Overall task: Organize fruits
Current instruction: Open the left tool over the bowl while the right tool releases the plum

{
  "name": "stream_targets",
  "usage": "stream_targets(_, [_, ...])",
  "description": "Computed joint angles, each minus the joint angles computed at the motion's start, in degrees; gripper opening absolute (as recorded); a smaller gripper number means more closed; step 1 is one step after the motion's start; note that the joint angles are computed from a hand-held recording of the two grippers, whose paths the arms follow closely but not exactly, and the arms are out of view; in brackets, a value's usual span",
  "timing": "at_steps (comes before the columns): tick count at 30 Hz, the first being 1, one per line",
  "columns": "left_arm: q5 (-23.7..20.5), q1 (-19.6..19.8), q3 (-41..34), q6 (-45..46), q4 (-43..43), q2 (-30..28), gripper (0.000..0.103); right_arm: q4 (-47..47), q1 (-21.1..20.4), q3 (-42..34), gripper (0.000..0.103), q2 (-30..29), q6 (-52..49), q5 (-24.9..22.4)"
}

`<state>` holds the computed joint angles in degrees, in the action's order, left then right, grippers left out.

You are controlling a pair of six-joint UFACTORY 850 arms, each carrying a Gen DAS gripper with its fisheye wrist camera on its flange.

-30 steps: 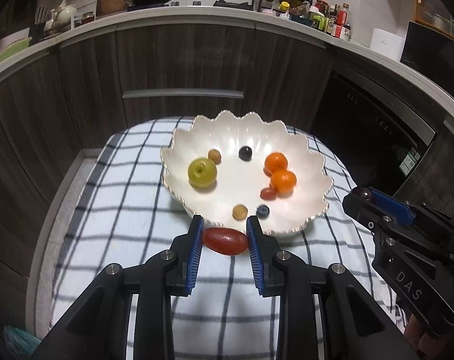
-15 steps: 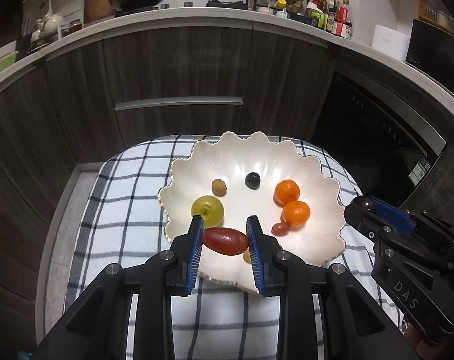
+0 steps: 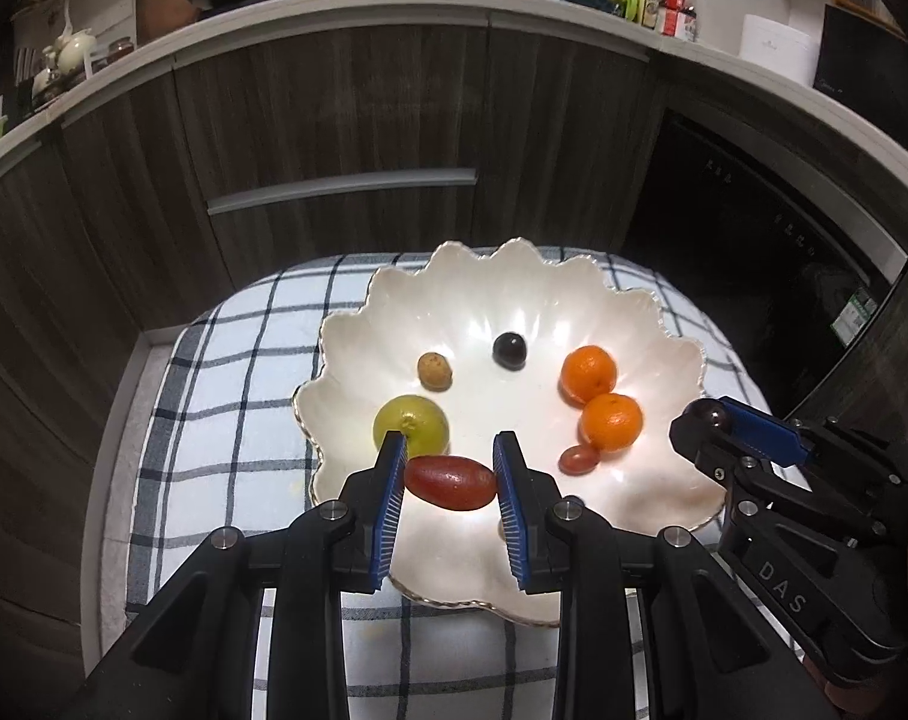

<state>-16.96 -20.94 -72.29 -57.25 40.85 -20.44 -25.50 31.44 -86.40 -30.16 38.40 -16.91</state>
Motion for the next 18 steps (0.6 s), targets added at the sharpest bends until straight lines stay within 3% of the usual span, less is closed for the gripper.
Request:
stream_targets(5, [-0.58, 0.46, -0.7, 2.43, -2.8, -1.24, 0.03, 4.86, -0.14, -1.66, 0.027, -1.83, -4.98, -1.23])
stream_targets(6, [-0.51, 0.61, -0.74, 3.5, -4.06, -1.31, 0.034, 6.0, -0.22, -1.77, 0.027, -1.98, -6.13, -1.28])
stream_targets(9, [-0.37, 0.45, -0.1, -0.73, 0.45, -0.81, 0.059, 4.57, -0.08, -1.77, 0.028, -2.0, -5.04, -1.33])
stream_targets(11, [-0.49, 0.26, 0.49, -4.9, 4.77, -0.31, 0.063, 5.87, -0.15, -1.91, 0.029, -2.02, -6.26, -1.42])
stream_targets(13, [-1.16, 0.26, 0.6, -6.05, 5.84, -0.12, 0.069, 4.36, -0.11, -2.1, 0.039, -2.06, -4.86, -1.9])
stream_targets(15, [-1.95, 0.09, 0.96, -9.17, 9.1, 0.13, 0.072, 0.38, 0.05, -1.63, 0.064, -1.62, -0.69, -1.74])
stream_targets(18, [-2.9, 0.16, 1.25, -10.69, 10.13, 0.38, 0.076, -6.6, 0.42, -0.83, 0.072, -0.88, 6.63, -2.16])
